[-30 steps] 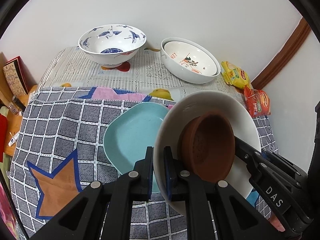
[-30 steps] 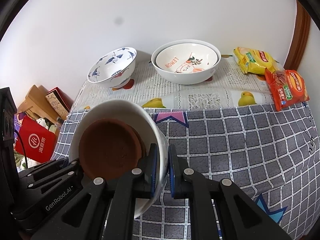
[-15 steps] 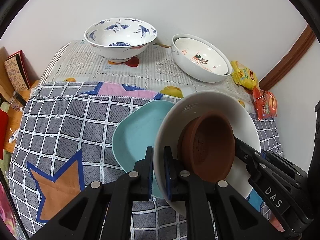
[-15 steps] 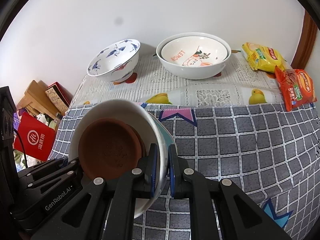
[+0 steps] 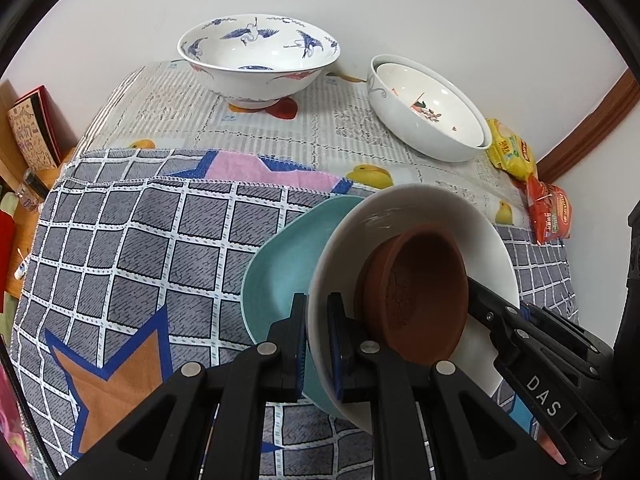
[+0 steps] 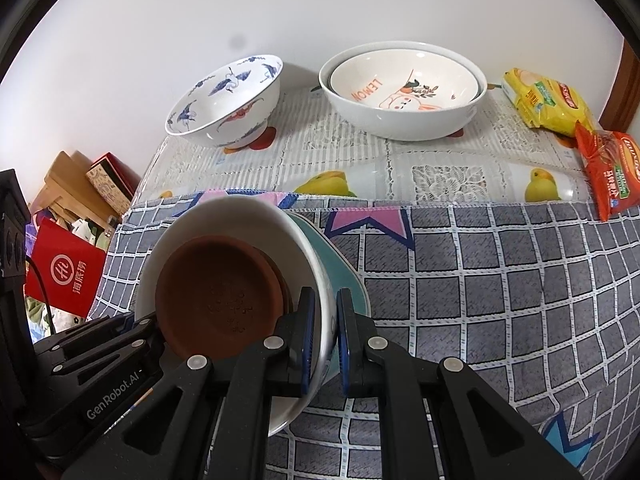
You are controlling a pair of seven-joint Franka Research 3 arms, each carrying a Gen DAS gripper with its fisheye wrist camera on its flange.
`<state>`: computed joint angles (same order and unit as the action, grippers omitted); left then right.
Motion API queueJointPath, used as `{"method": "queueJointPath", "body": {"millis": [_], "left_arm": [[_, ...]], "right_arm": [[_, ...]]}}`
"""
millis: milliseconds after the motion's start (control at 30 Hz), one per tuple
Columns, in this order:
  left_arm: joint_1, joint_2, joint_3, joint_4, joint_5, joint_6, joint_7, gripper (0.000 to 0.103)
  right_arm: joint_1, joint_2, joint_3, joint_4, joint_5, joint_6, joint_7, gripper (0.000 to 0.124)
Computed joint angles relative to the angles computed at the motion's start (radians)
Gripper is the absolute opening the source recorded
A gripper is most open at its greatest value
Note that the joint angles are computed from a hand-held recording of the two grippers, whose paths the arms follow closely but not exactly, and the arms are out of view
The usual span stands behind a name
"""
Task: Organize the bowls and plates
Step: 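Lower the white bowl onto the teal plate with both tools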
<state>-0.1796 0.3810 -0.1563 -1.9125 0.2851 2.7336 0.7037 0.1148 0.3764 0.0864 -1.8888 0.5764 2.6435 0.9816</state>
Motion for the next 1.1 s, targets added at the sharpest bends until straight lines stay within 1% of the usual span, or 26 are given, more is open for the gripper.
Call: {"method": "queueJointPath", "body": {"millis": [400,567,667,767,1100], "left_arm": [[0.009,0.049,0.006,0.04,-0.01,-0.016,0.024,0.01],[0.014,0.065,0.005,0.047,-0.015,-0.004,0.035,0.011],[0.003,0.071,0.017,0.057,0.003,-0.011,0.028,0.011],[0.01,0.081,0.011,0.064,-0.004,-0.009,0.036,0.011],[0.003,0.084,0.018,0.068,0.01,-0.009,0.031,0.011]], "right_arm": [[0.011,0.07,-0.004,0.062,-0.045,-0.025,0.037,0.01],[0.013,0.091,-0.005,0.075,-0.062,-0.029,0.054,0.01],[0.009,0.098,-0.002,0.085,-0.065,-0.037,0.056,0.01],[0.009,0.102,-0.001,0.088,-0.068,-0.033,0.057,0.01],[-0.007,0.104,0.011,0.09,-0.04,-0.041,0.034,0.011]]}}
